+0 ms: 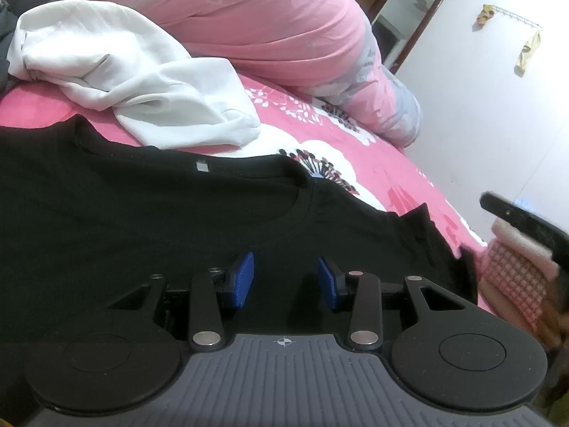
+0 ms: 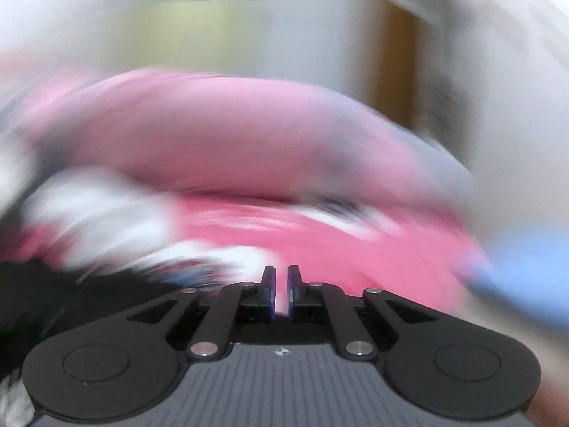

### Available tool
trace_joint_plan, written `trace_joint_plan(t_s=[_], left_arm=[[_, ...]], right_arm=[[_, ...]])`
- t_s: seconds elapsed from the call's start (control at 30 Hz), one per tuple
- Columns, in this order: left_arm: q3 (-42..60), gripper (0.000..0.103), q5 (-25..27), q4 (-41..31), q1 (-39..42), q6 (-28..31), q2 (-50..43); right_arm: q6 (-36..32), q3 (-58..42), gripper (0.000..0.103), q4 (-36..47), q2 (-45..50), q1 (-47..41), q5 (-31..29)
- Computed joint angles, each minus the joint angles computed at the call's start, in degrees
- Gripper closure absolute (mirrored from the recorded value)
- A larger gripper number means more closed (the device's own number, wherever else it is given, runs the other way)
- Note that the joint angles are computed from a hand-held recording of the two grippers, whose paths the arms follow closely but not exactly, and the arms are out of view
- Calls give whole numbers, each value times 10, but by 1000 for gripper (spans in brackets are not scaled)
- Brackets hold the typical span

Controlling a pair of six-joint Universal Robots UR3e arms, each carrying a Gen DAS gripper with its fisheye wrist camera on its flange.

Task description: Fold clothes

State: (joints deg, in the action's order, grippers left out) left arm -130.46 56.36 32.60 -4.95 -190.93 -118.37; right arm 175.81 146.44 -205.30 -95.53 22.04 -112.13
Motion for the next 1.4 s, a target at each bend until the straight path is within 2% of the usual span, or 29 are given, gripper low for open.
trace_joint_plan(t_s=[0.1, 0.23, 0.27, 0.3, 0.33, 0.37, 0.4, 0.47, 0.57, 0.7, 0.77, 0.83, 0.87, 0.9, 0.97, 1.0, 1.03, 1.07, 1.13, 1.2, 1.23, 1.27, 1.33, 1.37, 1.4], left_arm=[[1, 63, 1, 0, -1, -1, -1], [-1, 63, -1, 1, 0, -2, 0], [-1, 63, -1, 1, 0, -2, 0], [-1, 63, -1, 1, 0, -2, 0], [-1, 63, -2, 0, 1, 0, 0], [-1, 63, -3, 0, 1, 0, 0], [-1, 63, -3, 1, 2, -1, 0], [-1, 63, -5, 1, 3, -2, -1], [0, 63, -3, 2, 2, -2, -2], [0, 63, -8, 5, 4, -6, -4], [-1, 63, -11, 7, 6, -7, -5], [-2, 63, -13, 10, 7, -9, -7], [-2, 63, -15, 11, 8, -9, -7], [-2, 63, -15, 11, 8, -10, -8], [-2, 63, -17, 11, 9, -11, -8], [-2, 63, -17, 12, 9, -12, -8], [-2, 63, -17, 12, 9, -12, -8], [-2, 63, -17, 12, 9, -13, -8], [-2, 63, -17, 11, 9, -13, -7], [-3, 63, -17, 11, 9, -13, -7], [-3, 63, -17, 11, 9, -13, -7], [-3, 63, -17, 11, 9, -13, -7], [-4, 63, -23, 13, 13, -15, -7], [-6, 63, -27, 14, 15, -17, -8], [-7, 63, -30, 16, 17, -19, -8]], right_arm=[[-204, -64, 97, 66, 44, 96, 34], [-259, -84, 96, 103, 106, 175, -43], [-221, -86, 92, 113, 95, 171, -51], [-181, -88, 80, 127, 81, 167, -59], [-112, -92, 69, 151, 58, 151, -69], [-47, -90, 46, 166, 35, 132, -77], [15, -66, 38, 171, -4, 93, -64], [132, -33, 38, 211, -93, 0, -24], [222, -1, 39, 263, -172, -134, 34], [305, -28, 40, 324, -141, -188, 24], [345, -25, 42, 317, -117, -210, 53], [352, 0, 54, 282, -109, -237, 82], [348, 4, 79, 265, -103, -229, 67], [343, 8, 93, 249, -98, -224, 57], [325, 18, 94, 206, -103, -246, 96], [306, 21, 94, 158, -93, -226, 87], [261, 20, 94, 85, -66, -190, 73], [187, 22, 94, 12, -43, -163, 90], [31, 17, 94, -75, 0, -99, 117], [-130, -7, 93, -57, 29, -12, 111], [-189, -19, 93, -31, 45, 27, 100], [-227, -25, 91, -31, 71, 62, 70], [-293, -46, 76, -18, 122, 130, 11], [-293, -48, 64, -24, 134, 145, -14], [-290, -48, 62, -27, 142, 158, -36]])
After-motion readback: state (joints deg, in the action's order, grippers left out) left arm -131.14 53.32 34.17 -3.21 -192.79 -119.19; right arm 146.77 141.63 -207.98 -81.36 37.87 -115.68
